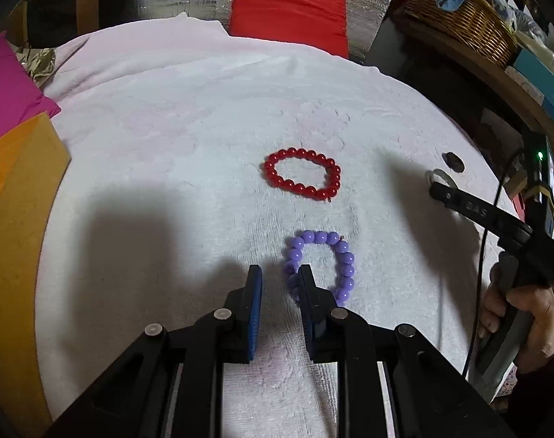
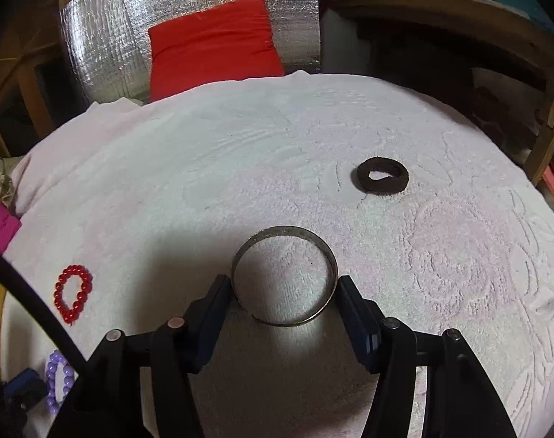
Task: Organize jewelry
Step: 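Lift the purple bracelet with the left tool while the right tool lifts the gripped metal bangle, then carry the purple bracelet and the metal bangle over the orange box with both tools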
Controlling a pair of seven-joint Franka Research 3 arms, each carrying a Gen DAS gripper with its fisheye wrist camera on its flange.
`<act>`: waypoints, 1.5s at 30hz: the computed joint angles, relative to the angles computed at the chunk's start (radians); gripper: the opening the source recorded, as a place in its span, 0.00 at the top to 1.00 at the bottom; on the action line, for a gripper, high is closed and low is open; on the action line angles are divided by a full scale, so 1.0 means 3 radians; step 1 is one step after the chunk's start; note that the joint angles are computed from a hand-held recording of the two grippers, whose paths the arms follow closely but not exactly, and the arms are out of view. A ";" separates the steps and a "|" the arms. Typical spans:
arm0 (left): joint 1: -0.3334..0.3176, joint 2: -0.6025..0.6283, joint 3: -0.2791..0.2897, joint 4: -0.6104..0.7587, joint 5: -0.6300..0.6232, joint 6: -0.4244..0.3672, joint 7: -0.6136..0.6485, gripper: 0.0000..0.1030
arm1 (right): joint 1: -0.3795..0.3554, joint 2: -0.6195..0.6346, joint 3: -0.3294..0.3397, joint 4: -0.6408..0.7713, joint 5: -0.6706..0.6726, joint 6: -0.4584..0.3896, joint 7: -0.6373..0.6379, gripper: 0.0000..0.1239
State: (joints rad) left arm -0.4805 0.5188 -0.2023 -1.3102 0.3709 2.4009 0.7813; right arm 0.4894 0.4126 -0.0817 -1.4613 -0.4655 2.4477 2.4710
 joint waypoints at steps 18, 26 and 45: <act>-0.0143 0.0311 0.0024 0.0423 -0.0001 -0.0061 0.0129 0.40 | -0.0248 -0.0382 0.0157 -0.0541 0.0488 0.0353 -0.0181 0.50; -0.0254 0.0421 0.0122 0.0571 0.0175 -0.0165 0.0184 0.73 | -0.0235 -0.0395 0.0154 -0.0561 0.0499 0.0364 -0.0190 0.50; 0.0017 -0.0281 0.0102 -0.0387 0.0258 0.0415 -0.0246 0.91 | -0.0022 -0.0271 0.0207 -0.0378 0.0607 0.0727 -0.0539 0.50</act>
